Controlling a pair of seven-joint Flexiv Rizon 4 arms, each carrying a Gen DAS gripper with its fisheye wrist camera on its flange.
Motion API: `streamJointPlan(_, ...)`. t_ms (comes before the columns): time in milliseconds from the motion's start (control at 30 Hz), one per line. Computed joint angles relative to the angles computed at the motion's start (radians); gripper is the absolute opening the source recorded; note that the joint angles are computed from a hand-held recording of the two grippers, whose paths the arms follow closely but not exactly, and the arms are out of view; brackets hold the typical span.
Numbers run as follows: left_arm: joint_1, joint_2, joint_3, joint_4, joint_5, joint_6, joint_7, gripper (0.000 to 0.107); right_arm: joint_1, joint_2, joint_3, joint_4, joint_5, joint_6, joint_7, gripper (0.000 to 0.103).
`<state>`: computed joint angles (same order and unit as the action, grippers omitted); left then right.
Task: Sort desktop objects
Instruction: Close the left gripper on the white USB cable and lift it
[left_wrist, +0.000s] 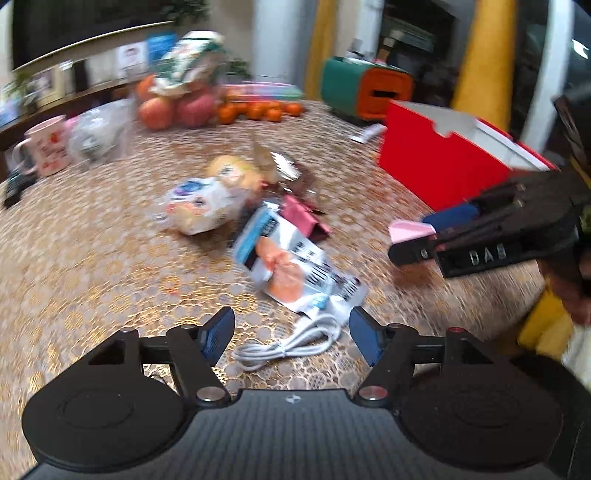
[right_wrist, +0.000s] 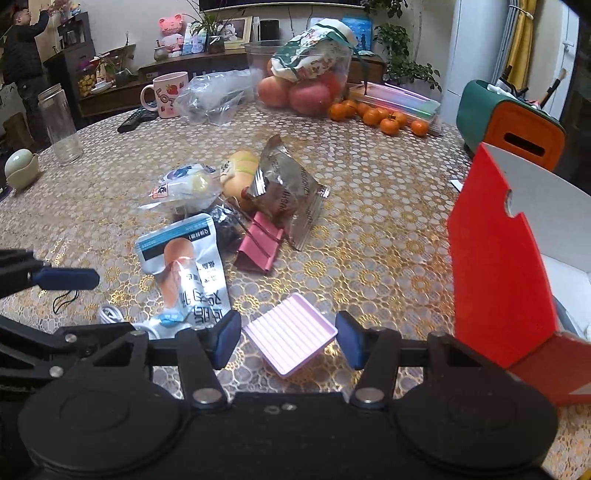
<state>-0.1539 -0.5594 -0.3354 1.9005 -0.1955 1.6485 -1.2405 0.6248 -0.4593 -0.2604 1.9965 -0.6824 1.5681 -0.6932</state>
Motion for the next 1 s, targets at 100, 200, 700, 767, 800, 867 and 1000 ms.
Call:
streamJointPlan(100,0.081,-0.014,-0.082,0.007,0.036,-0.023,0.096,0.068,-0.007,0.011,0.009,0.012,0.003,-0.007,-0.003,0.056)
streamJointPlan(200,0.151,-0.036,-0.151,0.004,0.054,-0.056,0.208,0.068,-0.025,0.014,0.033,0.014,0.009,-0.020,-0.009,0.056)
streamJointPlan(700,0.235,-0.062,-0.244,-0.003,-0.083,-0.140,0.502,0.035,-0.073,0.008,0.103,-0.011,0.004,-0.067,-0.015,0.056)
streamJointPlan(767,0.244,-0.057,-0.257,0.013,-0.088,-0.126,0.529,0.027,-0.076,0.009,0.107,-0.012,-0.001,-0.071,-0.013,0.056)
streamJointPlan(800,0.242,-0.055,-0.257,0.020,-0.086,-0.116,0.539,0.026,-0.074,0.011,0.104,-0.010,-0.007,-0.070,-0.009,0.056)
streamJointPlan(867,0.226,-0.050,-0.240,0.030,-0.076,-0.086,0.542,0.025,-0.073,0.014,0.102,-0.007,-0.015,-0.068,-0.001,0.056)
streamJointPlan(1000,0.266,-0.048,-0.283,0.056,-0.068,-0.050,0.525,0.015,-0.071,0.023,0.096,0.005,-0.033,-0.063,0.018,0.056)
